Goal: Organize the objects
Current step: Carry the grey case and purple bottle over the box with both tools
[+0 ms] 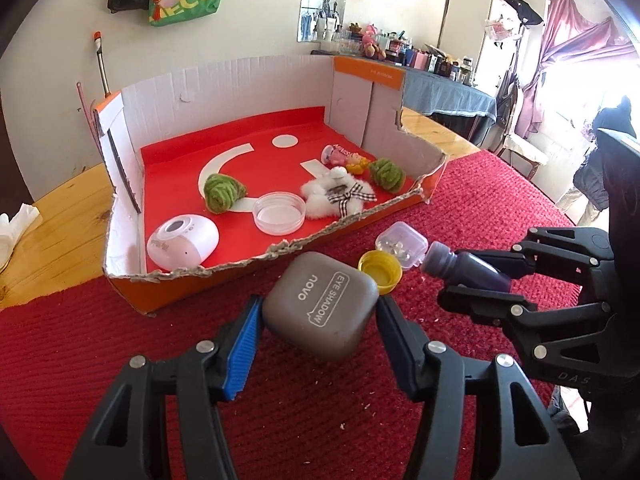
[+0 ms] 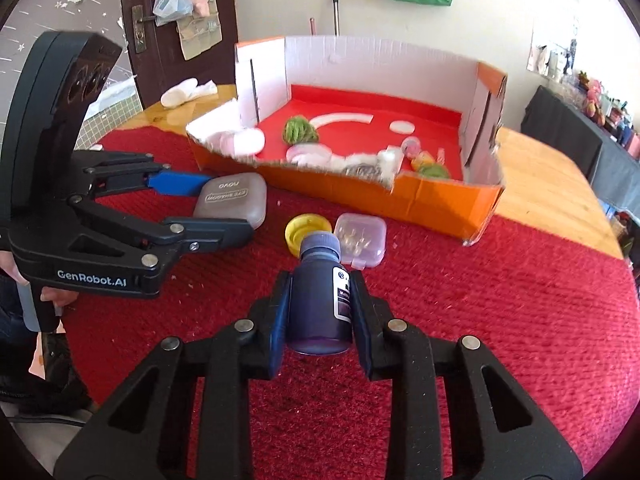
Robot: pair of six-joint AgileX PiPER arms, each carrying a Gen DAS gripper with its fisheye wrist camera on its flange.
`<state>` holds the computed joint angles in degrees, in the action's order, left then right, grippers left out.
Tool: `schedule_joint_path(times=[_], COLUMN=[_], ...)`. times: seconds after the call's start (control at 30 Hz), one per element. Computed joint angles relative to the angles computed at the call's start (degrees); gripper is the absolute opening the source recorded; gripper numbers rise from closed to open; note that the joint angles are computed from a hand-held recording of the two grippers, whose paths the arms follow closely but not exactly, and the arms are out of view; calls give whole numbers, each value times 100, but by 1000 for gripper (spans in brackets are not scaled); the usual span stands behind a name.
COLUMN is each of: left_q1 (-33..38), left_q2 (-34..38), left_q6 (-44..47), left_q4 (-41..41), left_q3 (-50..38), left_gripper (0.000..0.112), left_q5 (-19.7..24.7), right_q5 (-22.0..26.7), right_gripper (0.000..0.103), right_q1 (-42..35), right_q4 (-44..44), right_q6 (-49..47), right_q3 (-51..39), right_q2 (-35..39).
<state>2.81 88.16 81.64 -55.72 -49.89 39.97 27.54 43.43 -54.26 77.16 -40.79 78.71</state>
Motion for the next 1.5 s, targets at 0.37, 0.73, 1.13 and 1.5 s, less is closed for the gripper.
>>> schedule_joint_path(times=[0.37, 0.73, 1.13, 1.5], left_q1=[337, 260, -514, -1152], left_q2=[-380, -210, 1292, 2776], left_q6=[-9, -414, -2133, -3503], left_q4=[-80, 126, 1322, 2685], left_q3=[-140, -591, -2873, -4641], left_gripper=[60, 60, 60, 60], left_q5=[398, 550, 857, 1099], right_q5=[338, 35, 588, 2130], right_gripper=[27, 27, 27, 27], right_q1=[-39, -532, -2260, -2817], right_q4=[367, 1129, 4510, 5054], right_q6=[-733, -1656, -5400, -5840], right_q3=[-493, -902, -3427, -5789], right_q2=[-226, -48, 1562, 3489])
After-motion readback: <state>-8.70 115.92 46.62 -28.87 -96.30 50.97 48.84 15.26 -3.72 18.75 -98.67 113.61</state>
